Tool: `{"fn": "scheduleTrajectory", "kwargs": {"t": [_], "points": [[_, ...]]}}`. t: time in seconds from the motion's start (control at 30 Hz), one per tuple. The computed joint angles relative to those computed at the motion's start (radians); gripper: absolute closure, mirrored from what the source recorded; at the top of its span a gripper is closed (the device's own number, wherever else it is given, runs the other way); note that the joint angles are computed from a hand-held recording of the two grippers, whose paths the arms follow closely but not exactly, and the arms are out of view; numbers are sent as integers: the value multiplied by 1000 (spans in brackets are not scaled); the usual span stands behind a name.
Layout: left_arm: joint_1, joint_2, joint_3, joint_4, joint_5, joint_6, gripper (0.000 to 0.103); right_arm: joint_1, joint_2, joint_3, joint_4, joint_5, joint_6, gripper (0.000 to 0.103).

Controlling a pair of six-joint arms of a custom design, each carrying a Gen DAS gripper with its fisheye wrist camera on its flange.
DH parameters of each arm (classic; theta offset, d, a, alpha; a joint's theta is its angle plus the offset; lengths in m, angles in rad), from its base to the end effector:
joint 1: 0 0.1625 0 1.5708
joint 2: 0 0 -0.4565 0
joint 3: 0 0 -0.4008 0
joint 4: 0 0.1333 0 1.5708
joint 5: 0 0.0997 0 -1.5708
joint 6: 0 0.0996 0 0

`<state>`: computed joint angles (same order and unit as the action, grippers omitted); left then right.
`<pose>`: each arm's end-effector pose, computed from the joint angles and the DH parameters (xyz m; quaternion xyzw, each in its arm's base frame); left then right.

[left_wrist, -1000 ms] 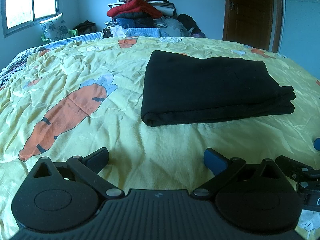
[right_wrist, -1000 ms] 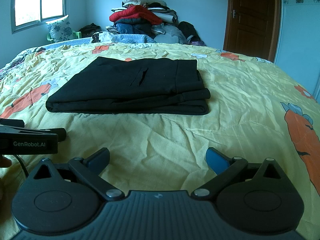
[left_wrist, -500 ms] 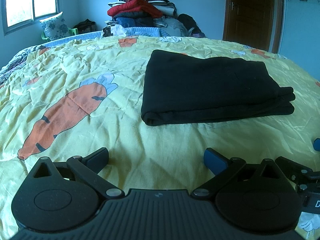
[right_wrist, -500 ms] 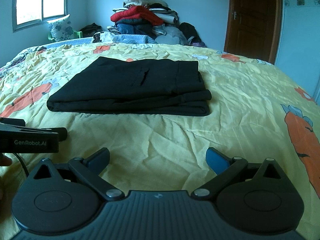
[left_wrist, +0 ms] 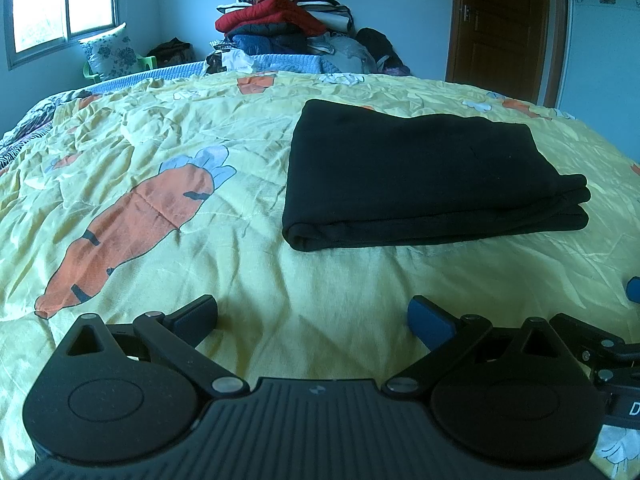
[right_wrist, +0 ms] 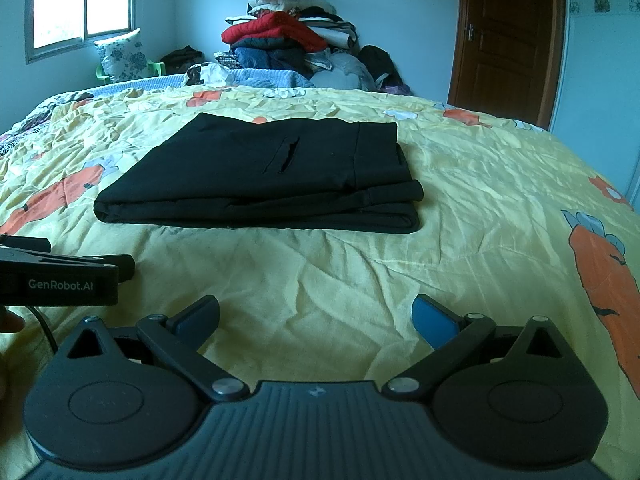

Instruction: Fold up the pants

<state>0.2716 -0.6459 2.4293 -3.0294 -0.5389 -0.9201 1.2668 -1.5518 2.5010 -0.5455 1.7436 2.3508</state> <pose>-0.2863 -0.3068 -0.0348 0.2401 0.8280 -0.3734 0.3426 0.0231 -0.3145 0.1629 0.1542 -0.8184 0.4312 0.3472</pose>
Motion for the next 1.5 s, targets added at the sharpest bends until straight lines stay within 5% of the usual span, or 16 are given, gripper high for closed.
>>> {"fn": "scheduleTrajectory", "kwargs": {"t": [1.5], "points": [[0, 4, 7, -15, 1, -8, 0, 5, 23, -29, 45, 34, 20, 0]]}}
